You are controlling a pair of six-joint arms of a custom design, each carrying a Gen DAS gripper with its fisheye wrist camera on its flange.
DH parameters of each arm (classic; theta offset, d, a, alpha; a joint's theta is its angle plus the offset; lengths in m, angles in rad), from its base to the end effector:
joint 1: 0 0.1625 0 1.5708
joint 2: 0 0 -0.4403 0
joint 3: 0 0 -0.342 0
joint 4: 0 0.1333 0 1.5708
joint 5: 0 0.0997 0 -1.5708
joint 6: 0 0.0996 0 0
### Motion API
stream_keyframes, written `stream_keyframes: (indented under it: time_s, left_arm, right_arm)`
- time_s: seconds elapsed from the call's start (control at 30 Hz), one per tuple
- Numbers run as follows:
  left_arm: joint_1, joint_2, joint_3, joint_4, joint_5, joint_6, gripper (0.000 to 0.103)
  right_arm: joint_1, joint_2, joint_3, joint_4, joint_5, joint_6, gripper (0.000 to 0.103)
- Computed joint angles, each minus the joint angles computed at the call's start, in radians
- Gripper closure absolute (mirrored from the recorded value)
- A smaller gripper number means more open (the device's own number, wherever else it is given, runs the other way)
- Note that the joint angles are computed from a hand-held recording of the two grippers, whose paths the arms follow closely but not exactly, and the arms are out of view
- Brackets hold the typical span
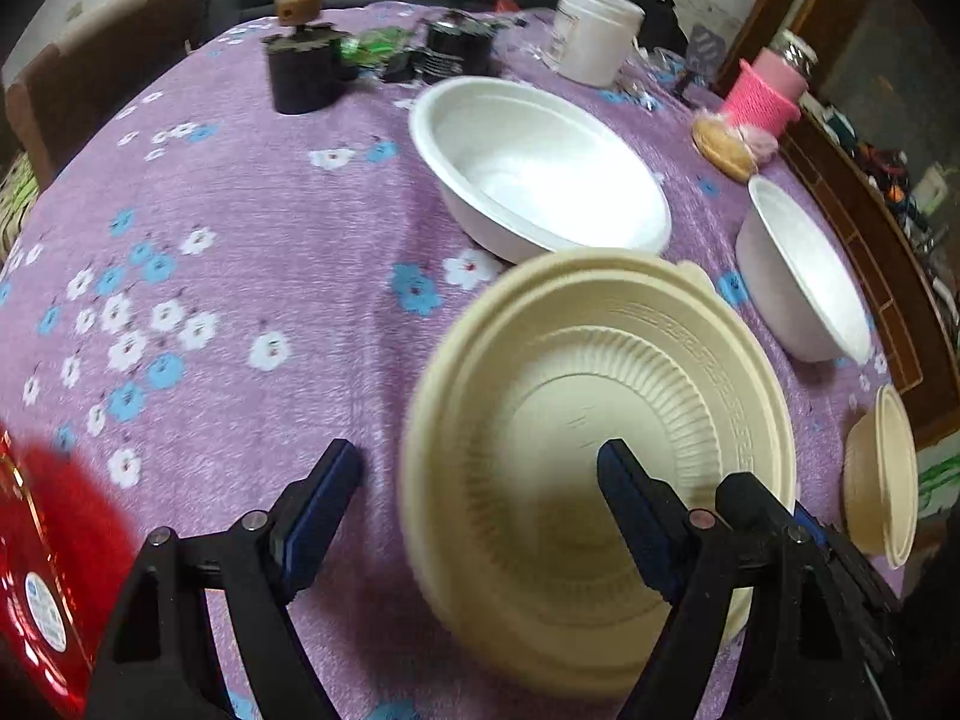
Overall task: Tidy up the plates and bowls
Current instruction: 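Lift the cream bowl with the right gripper and carry it over the red plates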
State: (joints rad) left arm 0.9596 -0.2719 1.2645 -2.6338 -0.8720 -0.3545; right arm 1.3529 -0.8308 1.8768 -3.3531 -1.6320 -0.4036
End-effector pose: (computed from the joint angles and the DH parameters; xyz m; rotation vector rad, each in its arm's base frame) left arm -0.2491 -0.6995 -0.0747 0.2891 2.4915 -0.5025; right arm -0.0074 -0.6220 0.1850 0.2185 -2.6899 0.9658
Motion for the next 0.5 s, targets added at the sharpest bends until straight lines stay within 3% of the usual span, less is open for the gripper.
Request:
stream_keyframes:
  time_s: [0.03,0.07,0.1,0.37,0.5]
  left_arm:
    - [-0.001,0.003,-0.006,0.011,0.009,0.005,0.05]
    - [-0.006,0.004,-0.007,0.022,0.035,0.0,0.073]
    - [-0.011,0.002,-0.001,0.026,0.065,-0.01,0.078]
    - [-0.042,-0.08,0.147,-0.081,0.073,-0.026,0.077]
    - [-0.06,-0.129,0.241,-0.155,0.032,-0.033,0.068]
  right_arm:
    - [0.002,0.001,0.003,-0.007,0.0,-0.007,0.08]
    - [0.005,0.003,0.007,-0.019,-0.005,-0.013,0.08]
    - [0.01,0.009,0.013,-0.049,-0.021,-0.025,0.08]
    - [0.011,0.009,0.029,-0.057,0.028,-0.085,0.08]
    - [-0.001,-0.007,0.043,-0.037,0.1,-0.101,0.08]
